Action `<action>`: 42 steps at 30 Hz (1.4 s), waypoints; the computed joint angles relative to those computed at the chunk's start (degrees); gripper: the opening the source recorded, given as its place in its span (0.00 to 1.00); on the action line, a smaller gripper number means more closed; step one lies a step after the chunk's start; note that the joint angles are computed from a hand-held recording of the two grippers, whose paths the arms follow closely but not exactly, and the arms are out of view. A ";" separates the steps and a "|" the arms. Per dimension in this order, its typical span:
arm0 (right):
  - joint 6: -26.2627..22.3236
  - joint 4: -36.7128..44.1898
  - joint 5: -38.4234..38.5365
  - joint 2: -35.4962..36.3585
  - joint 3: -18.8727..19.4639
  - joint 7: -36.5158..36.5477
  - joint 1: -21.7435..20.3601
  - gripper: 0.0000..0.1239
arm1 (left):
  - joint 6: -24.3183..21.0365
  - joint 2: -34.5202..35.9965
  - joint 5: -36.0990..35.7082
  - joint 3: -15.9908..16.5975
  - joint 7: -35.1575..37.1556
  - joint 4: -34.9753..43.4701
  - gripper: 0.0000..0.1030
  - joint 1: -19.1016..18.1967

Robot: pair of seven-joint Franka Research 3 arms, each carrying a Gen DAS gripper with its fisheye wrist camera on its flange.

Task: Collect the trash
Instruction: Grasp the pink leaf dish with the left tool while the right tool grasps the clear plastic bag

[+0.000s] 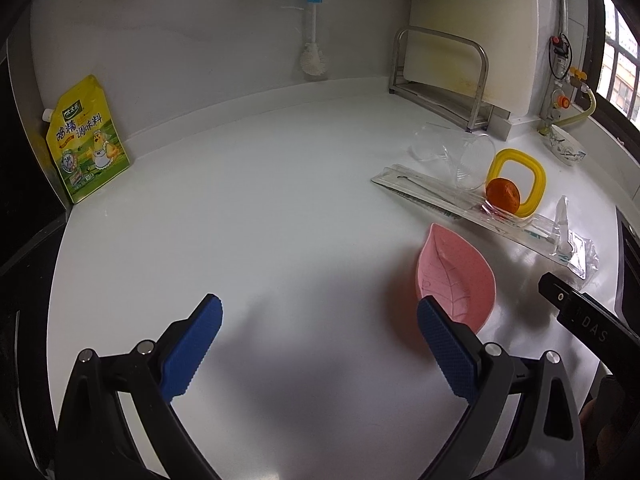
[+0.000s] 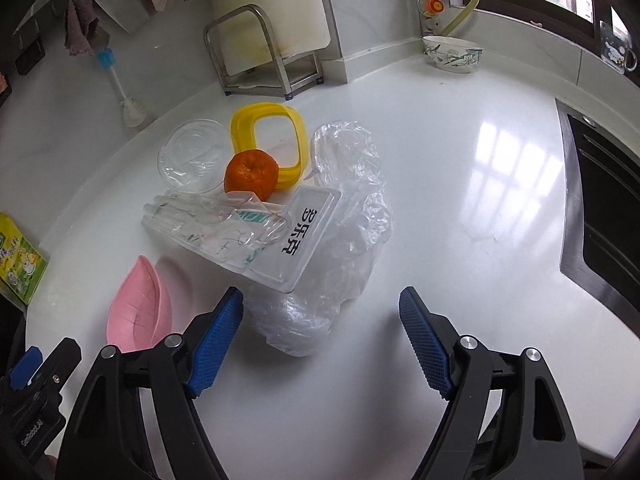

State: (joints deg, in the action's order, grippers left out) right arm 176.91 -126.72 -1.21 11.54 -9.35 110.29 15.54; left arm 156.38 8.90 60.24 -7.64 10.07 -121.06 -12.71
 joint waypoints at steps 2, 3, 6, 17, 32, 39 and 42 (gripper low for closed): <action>0.14 0.41 -5.40 0.54 -5.15 4.46 4.38 0.62 | 0.50 0.30 -0.68 -0.09 0.41 0.12 0.93 0.05; 0.34 0.48 -6.98 0.77 -6.32 5.58 5.28 0.62 | 0.66 0.47 -0.98 -0.11 0.53 0.23 0.93 0.01; 1.07 0.26 -5.09 0.87 -3.48 3.71 2.36 0.61 | 1.11 0.99 -2.04 -0.14 1.49 0.63 0.93 -0.15; 4.67 -2.62 13.14 -1.11 14.26 -17.94 -14.47 0.29 | 2.92 4.30 -6.85 0.01 5.99 3.67 0.93 -2.04; 4.56 -5.57 48.68 -4.84 33.53 -51.21 -32.26 0.29 | 1.63 9.27 -9.58 1.73 9.23 9.52 0.93 -5.34; 4.42 -6.42 55.82 -6.48 29.86 -55.11 -28.96 0.53 | 3.72 8.53 -10.60 1.96 9.25 8.27 0.93 -5.36; 5.14 -7.16 54.69 -6.97 27.21 -54.27 -26.39 0.53 | 3.85 8.19 -10.31 2.03 8.87 7.96 0.93 -5.65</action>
State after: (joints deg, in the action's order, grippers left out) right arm 182.06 -133.88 53.48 4.57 17.87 56.02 -10.85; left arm 160.23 17.09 49.93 -5.61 18.94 -113.10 -18.35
